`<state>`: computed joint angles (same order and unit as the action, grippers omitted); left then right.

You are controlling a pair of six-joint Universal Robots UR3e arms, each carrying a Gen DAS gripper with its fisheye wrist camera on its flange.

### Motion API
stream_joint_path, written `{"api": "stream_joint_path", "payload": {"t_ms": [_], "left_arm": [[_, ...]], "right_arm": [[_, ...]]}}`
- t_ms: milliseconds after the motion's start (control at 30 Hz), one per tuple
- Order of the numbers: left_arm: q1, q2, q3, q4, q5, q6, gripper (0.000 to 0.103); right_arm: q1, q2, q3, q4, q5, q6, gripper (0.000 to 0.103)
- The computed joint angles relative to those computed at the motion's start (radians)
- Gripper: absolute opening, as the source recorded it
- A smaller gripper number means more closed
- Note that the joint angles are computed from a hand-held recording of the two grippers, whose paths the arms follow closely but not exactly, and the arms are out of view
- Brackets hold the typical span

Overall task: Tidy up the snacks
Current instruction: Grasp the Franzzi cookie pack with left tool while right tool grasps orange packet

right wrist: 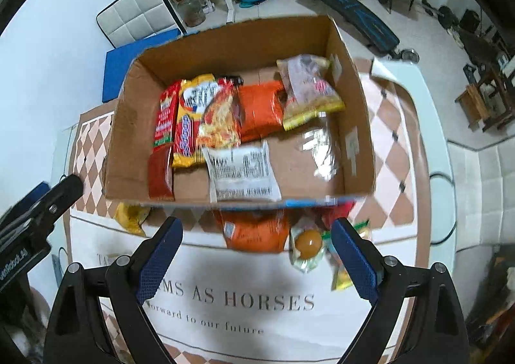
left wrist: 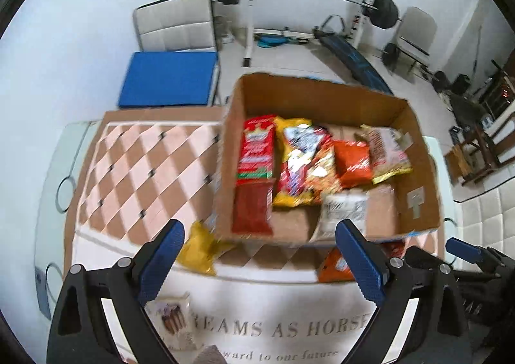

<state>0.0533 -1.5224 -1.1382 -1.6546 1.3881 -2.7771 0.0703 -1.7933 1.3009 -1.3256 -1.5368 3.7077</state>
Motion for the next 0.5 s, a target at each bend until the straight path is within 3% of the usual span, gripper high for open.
{"api": "stream_joint_path", "payload": {"t_ms": [233,367,500], "left_arm": [[0.148,0.22,-0.468,0.123,0.107,0.052,0.096],[0.222,0.252,-0.629,0.181,0.168,0.073,0.096],[0.319,0.27,-0.698,0.172,0.167,0.092,0.096]], "right_arm": [[-0.001,-0.096,0.401,-0.222,0.072,0.029,0.096],[0.032,-0.029,0.526,-0.376,0.063,0.052,0.096],[0.065,0.05,0.573,-0.49,0.046,0.089,0.095]]}}
